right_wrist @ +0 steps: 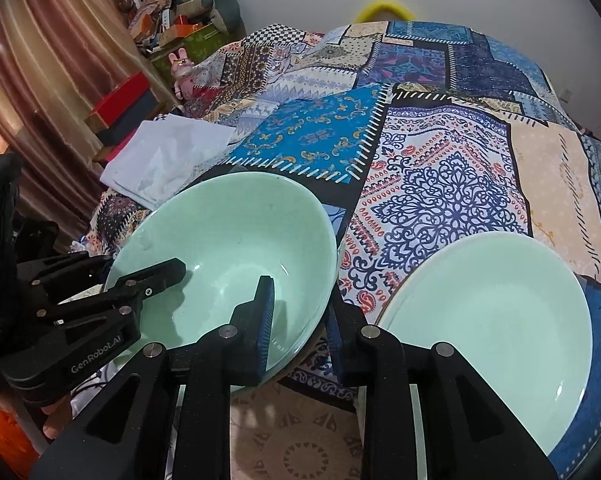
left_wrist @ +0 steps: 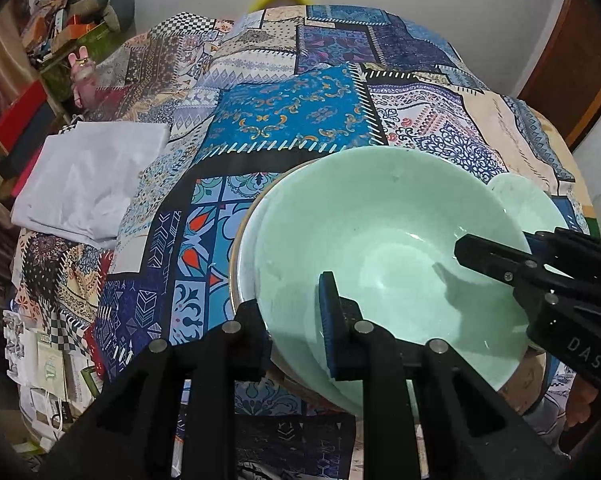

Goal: Organize plates and bowls
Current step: 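Lower the mint green bowl into the white spotted bowl with the left tool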

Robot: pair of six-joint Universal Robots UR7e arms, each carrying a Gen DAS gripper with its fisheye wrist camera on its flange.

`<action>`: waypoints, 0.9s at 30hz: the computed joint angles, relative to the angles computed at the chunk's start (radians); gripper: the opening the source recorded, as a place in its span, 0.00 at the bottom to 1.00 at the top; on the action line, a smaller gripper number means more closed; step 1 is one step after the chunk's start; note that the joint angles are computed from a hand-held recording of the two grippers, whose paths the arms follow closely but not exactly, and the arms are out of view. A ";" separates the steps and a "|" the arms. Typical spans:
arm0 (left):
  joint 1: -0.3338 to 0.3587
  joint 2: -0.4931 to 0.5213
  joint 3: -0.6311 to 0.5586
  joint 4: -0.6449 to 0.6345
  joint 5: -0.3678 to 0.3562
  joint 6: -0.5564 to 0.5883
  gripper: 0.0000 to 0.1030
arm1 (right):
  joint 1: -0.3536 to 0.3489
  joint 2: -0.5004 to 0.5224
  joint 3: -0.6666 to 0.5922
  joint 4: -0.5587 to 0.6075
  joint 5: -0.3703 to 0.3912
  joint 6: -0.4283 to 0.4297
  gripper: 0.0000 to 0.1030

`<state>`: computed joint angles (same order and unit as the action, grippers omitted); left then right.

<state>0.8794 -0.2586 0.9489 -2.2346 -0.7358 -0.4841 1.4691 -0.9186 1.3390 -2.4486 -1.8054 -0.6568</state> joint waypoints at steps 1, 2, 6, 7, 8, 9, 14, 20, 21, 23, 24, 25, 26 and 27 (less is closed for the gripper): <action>0.000 -0.002 0.002 0.000 -0.001 -0.003 0.19 | 0.000 -0.001 0.000 -0.003 -0.001 -0.001 0.23; 0.002 -0.007 0.007 -0.006 -0.008 -0.007 0.19 | 0.002 -0.003 0.004 -0.019 -0.006 -0.009 0.23; 0.011 -0.041 0.044 -0.055 -0.064 -0.031 0.19 | 0.002 -0.011 0.005 -0.019 0.009 -0.033 0.23; 0.012 -0.047 0.050 -0.060 -0.074 -0.037 0.19 | 0.003 -0.011 0.006 -0.021 0.008 -0.036 0.23; 0.013 -0.052 0.056 -0.065 -0.079 -0.040 0.19 | 0.003 -0.012 0.010 -0.029 0.007 -0.042 0.24; 0.012 -0.055 0.059 -0.070 -0.083 -0.040 0.19 | 0.004 -0.013 0.013 -0.032 0.005 -0.046 0.26; 0.003 -0.070 0.081 -0.073 -0.078 -0.031 0.21 | 0.001 -0.013 0.026 -0.062 -0.008 -0.055 0.33; -0.012 -0.092 0.132 -0.109 -0.017 -0.011 0.36 | -0.008 -0.018 0.023 -0.049 0.005 -0.037 0.38; -0.012 -0.098 0.143 -0.119 -0.016 -0.007 0.37 | -0.010 -0.018 0.021 -0.046 0.007 -0.033 0.38; -0.008 -0.107 0.154 -0.118 -0.026 -0.016 0.41 | -0.011 -0.016 0.019 -0.043 0.009 -0.027 0.40; -0.004 -0.111 0.160 -0.119 -0.031 -0.020 0.43 | -0.012 -0.015 0.016 -0.041 0.010 -0.024 0.41; -0.001 -0.114 0.167 -0.125 -0.034 -0.024 0.47 | -0.013 -0.014 0.016 -0.038 0.011 -0.020 0.42; 0.002 -0.117 0.175 -0.132 -0.038 -0.028 0.49 | -0.014 -0.012 0.013 -0.032 0.012 -0.016 0.42; 0.005 -0.119 0.179 -0.136 -0.043 -0.030 0.49 | -0.015 -0.011 0.012 -0.027 0.013 -0.015 0.42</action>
